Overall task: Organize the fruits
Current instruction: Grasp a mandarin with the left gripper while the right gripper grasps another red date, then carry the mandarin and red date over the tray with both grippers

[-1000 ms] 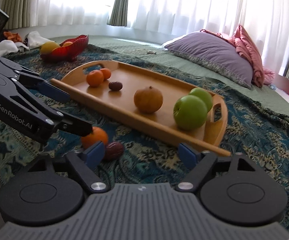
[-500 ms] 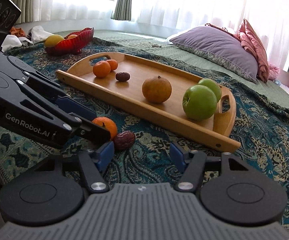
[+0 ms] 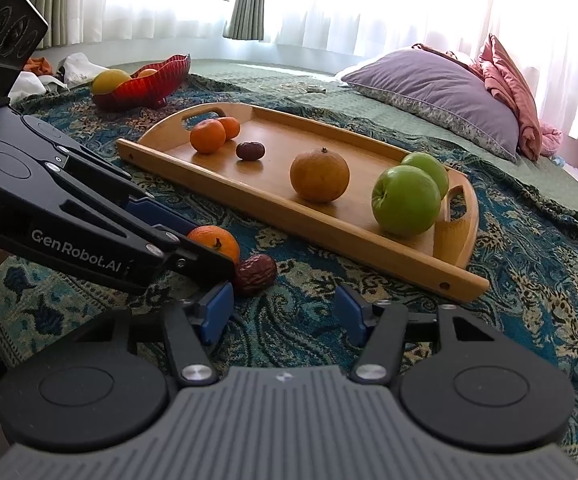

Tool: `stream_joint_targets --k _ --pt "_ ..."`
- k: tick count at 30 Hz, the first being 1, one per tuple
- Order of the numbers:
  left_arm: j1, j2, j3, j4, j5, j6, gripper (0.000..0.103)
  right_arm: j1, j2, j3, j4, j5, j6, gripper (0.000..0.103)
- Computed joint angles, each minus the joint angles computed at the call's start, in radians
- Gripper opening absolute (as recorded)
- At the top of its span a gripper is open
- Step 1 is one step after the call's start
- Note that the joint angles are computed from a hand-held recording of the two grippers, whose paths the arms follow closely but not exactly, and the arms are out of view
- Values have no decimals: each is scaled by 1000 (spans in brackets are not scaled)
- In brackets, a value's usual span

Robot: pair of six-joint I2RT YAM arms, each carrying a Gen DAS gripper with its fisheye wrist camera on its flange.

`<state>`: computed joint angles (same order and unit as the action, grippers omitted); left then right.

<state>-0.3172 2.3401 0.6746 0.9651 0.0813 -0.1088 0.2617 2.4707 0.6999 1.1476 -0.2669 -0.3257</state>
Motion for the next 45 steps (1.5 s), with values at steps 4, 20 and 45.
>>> stream_joint_targets --k 4,20,45 --pt "7 -3 -8 9 -12 -7 31 16 6 8 8 7 11 59" --pt "29 -2 -24 36 -104 -21 31 80 -1 84 -88 52 73 35" --pt "102 -91 193 -157 -161 -63 31 84 -79 225 -146 137 233 34"
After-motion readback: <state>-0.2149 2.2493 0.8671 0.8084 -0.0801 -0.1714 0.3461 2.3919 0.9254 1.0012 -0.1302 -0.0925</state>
